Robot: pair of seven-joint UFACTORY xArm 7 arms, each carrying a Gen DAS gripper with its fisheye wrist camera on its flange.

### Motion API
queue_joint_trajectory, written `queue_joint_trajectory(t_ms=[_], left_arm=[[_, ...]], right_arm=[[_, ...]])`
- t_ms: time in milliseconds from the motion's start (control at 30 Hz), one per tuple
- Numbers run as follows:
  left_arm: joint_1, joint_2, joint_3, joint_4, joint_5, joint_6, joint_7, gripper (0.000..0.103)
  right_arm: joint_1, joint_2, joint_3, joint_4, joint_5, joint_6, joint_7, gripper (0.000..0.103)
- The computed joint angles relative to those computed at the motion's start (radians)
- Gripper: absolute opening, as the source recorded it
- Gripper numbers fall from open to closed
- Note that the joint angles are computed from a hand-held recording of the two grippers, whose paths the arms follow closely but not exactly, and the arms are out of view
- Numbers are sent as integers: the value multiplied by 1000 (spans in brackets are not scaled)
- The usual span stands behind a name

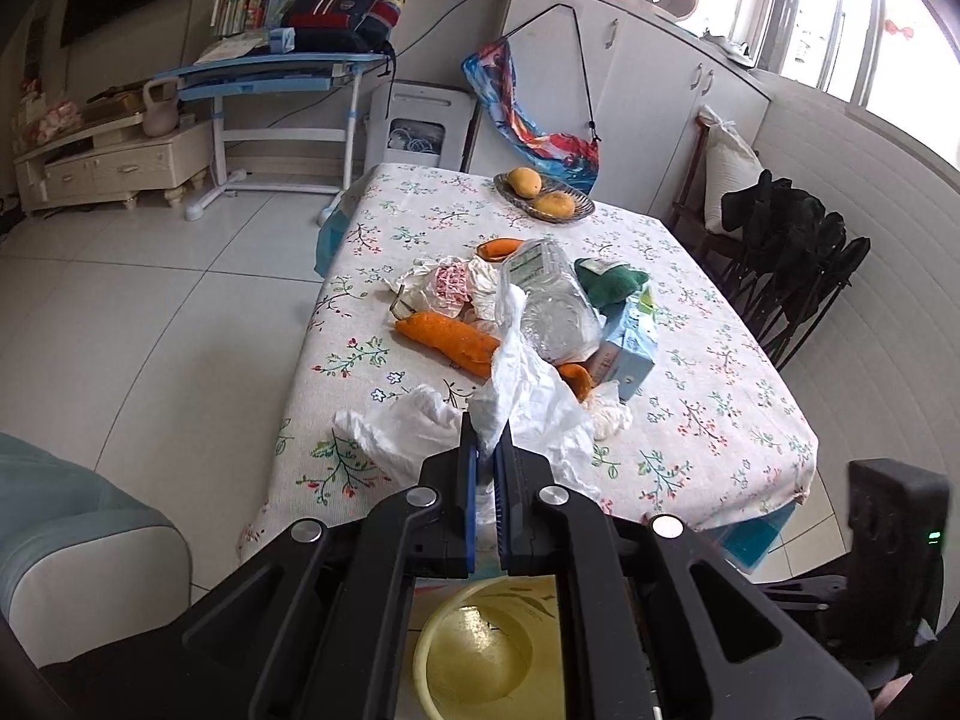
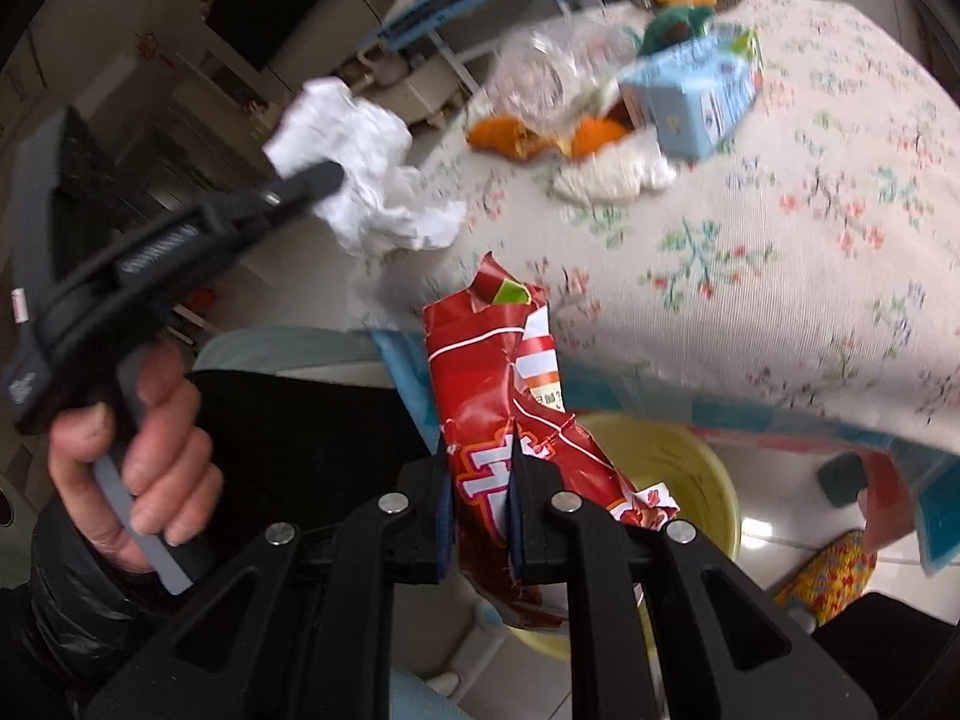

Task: Collect trash
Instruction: 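Carry both items over the yellow basin and open both grippers to drop them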

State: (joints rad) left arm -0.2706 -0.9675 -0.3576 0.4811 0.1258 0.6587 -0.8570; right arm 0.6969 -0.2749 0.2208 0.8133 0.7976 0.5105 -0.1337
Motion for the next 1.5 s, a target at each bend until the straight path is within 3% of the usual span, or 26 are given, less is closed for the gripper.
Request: queue_joint_trajectory(t_ms=[67, 133, 500, 633, 800, 933, 1067, 1200, 1500], left_arm=[[-10, -14, 3, -7, -3, 2, 2, 5], [-20, -26, 0, -13, -7, 4, 2, 5], [-138, -70, -7, -40, -77, 16, 20, 5], [-199, -73, -1, -60, -126, 11, 18, 5], [-277, -18, 1, -67, -188, 8, 21, 5], [-328, 72, 10, -43, -220, 43, 51, 6], [-345, 145, 11, -16, -231, 99, 76, 14], [-328, 133, -11, -8, -208, 125, 58, 41], [-262, 132, -67, 27, -116, 180, 6, 50]], right_arm=[[-14, 21, 12, 9, -46, 32, 48, 24], [-20, 39, 15, 19, -67, 70, 75, 44], [-53, -57, 19, -70, -193, -34, 234, 53], [-77, -102, 32, -101, -291, -95, 334, 55], [-111, -145, 47, -137, -418, -178, 472, 59], [-105, -159, 19, -156, -465, -217, 521, 62], [-90, -166, -3, -168, -487, -234, 541, 63], [-91, -160, -2, -164, -510, -252, 562, 65], [-112, -163, 10, -175, -572, -278, 613, 68]])
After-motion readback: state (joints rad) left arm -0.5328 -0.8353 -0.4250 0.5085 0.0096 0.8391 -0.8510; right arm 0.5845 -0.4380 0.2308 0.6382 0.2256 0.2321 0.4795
